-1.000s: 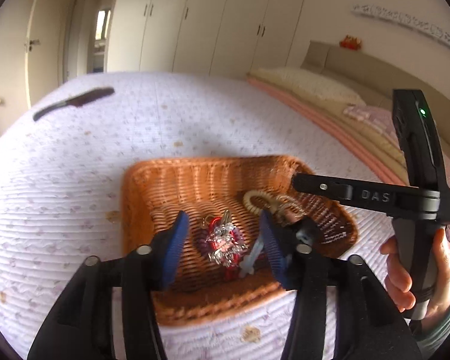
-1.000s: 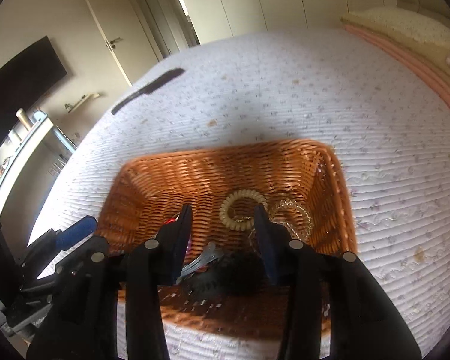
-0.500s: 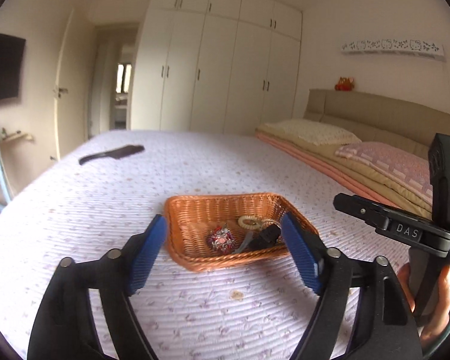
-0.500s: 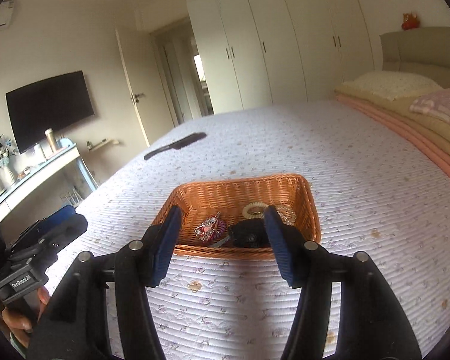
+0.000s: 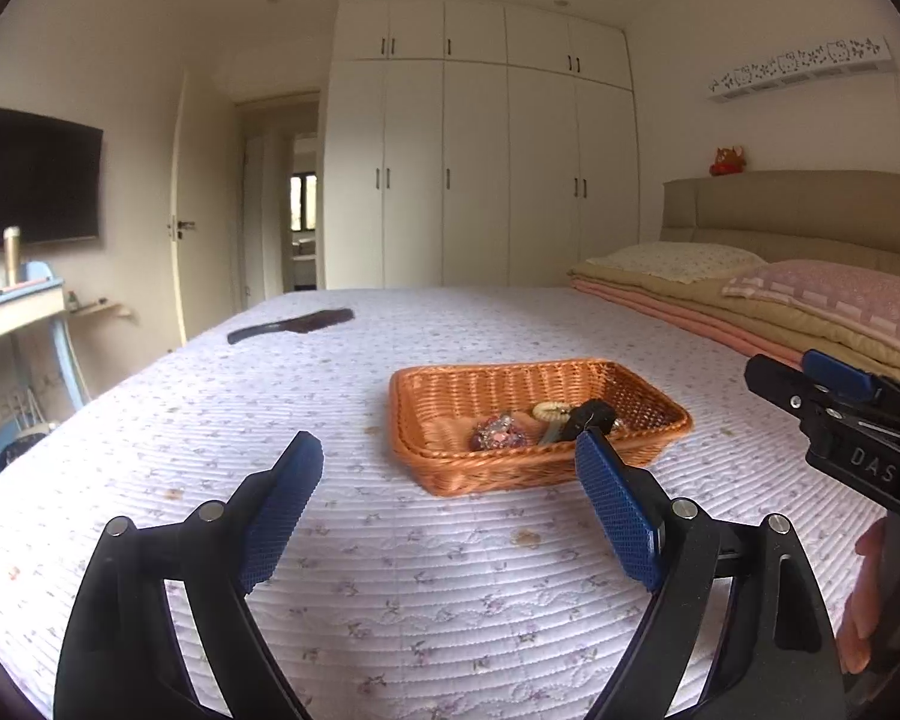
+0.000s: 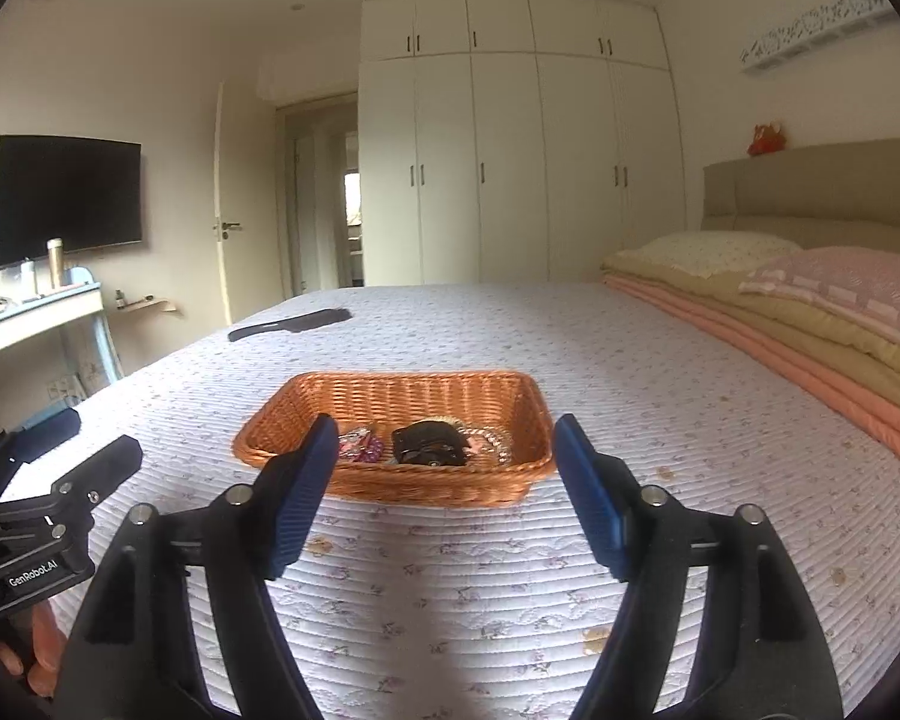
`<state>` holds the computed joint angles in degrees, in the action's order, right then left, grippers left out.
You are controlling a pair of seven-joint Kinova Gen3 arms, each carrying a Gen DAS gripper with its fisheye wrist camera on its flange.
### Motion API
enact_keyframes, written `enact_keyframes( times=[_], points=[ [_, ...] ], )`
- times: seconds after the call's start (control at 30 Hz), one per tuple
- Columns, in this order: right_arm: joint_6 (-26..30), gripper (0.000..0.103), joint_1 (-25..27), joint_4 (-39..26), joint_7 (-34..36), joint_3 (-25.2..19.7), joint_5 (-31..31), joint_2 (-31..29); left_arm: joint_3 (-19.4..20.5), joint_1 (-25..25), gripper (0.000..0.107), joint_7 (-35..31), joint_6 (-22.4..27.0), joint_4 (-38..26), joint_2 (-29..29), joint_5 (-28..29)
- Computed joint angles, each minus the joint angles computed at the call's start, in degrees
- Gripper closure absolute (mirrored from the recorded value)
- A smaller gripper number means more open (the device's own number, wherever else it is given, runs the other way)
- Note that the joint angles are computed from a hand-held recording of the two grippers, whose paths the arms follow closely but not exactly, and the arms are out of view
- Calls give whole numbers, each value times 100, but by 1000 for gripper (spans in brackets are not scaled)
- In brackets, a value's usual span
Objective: Organize jewelry
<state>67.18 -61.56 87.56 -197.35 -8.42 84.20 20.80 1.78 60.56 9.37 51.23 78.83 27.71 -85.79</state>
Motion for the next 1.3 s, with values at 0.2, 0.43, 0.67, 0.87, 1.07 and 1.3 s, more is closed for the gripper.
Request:
enact_keyframes(
  times=[0.2,0.43,0.67,0.87,1.07,1.3],
  points=[
    [245,28,-120,118,-257,51,193,189,-74,2,23,295,130,-36,187,-33],
    [6,26,59,292,-603,26,38,114,-162,-2,19,134,166,-205,316,227],
    [61,25,43,317,-677,16,49,122,-254,70,19,296,177,-126,294,179],
    [176,24,-13,317,-677,6,141,157,-240,91,18,270,227,-156,329,142],
    [188,23,-15,302,-655,1,152,167,-235,84,18,222,227,-187,343,170],
    [166,22,-10,321,-684,-2,163,161,-256,92,18,256,209,-190,363,146]
  ],
)
